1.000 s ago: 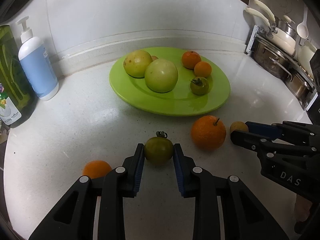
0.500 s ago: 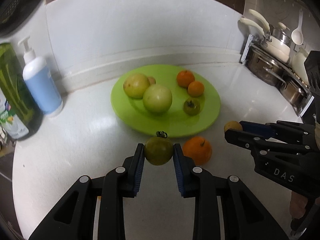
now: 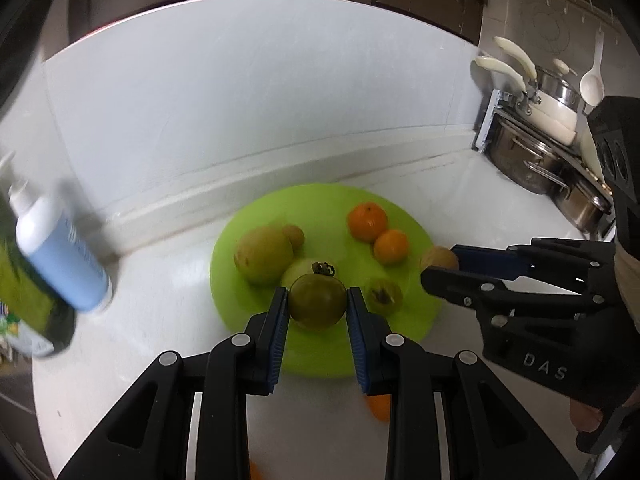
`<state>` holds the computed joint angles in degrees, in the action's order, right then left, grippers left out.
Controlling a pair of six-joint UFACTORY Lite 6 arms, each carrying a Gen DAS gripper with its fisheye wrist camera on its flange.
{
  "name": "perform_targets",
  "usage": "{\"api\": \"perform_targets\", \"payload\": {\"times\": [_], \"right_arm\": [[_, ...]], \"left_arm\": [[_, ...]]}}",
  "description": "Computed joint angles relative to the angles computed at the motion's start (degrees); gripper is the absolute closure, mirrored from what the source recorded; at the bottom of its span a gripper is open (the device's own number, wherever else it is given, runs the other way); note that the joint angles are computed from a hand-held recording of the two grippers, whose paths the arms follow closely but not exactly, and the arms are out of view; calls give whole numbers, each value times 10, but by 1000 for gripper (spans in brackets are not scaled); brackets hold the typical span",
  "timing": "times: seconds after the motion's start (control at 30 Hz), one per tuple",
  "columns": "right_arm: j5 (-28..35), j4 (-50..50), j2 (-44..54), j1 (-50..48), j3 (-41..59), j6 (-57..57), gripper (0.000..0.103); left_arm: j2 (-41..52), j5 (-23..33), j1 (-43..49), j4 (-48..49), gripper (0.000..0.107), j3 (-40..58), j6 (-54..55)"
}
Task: Organize fruits
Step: 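Lower both fruits onto the green plate and open both tools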
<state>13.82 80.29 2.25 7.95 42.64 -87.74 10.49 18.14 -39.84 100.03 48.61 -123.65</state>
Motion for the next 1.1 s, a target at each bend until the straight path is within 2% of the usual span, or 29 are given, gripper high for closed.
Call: {"api": "perform_targets", "payload": {"times": [0.17, 0.4, 0.53, 0.63, 0.7, 0.9, 1.0, 1.03, 1.07, 1.1], "right_arm": [[4, -92, 93, 10, 94, 93, 73], [-5, -189, 178, 12, 180, 184, 73], [-3, -208, 205, 10, 204, 200, 73], [0, -197, 214, 6, 214, 184, 73], [-3, -186, 211, 7, 211, 174, 73], [-15, -134, 168, 8, 171, 120, 72], [-22, -94, 126, 7, 134, 84, 66], [-18, -69, 113, 4, 123, 62, 60], [-16, -45, 98, 3, 110, 45, 52], [-17, -18, 83, 3, 97, 26, 50]], "left_arm": [[64, -64, 58, 5, 78, 85, 51], [154, -92, 91, -178, 78, 190, 280], [186, -100, 99, -283, 78, 223, 399], [187, -95, 98, -260, 75, 224, 374], [175, -94, 98, -206, 73, 211, 319], [119, -57, 85, -136, 67, 153, 225], [71, -39, 76, -109, 61, 107, 176], [52, -28, 70, -107, 58, 90, 166], [31, -19, 64, -100, 53, 70, 152], [16, -11, 59, -100, 46, 58, 146]]}}
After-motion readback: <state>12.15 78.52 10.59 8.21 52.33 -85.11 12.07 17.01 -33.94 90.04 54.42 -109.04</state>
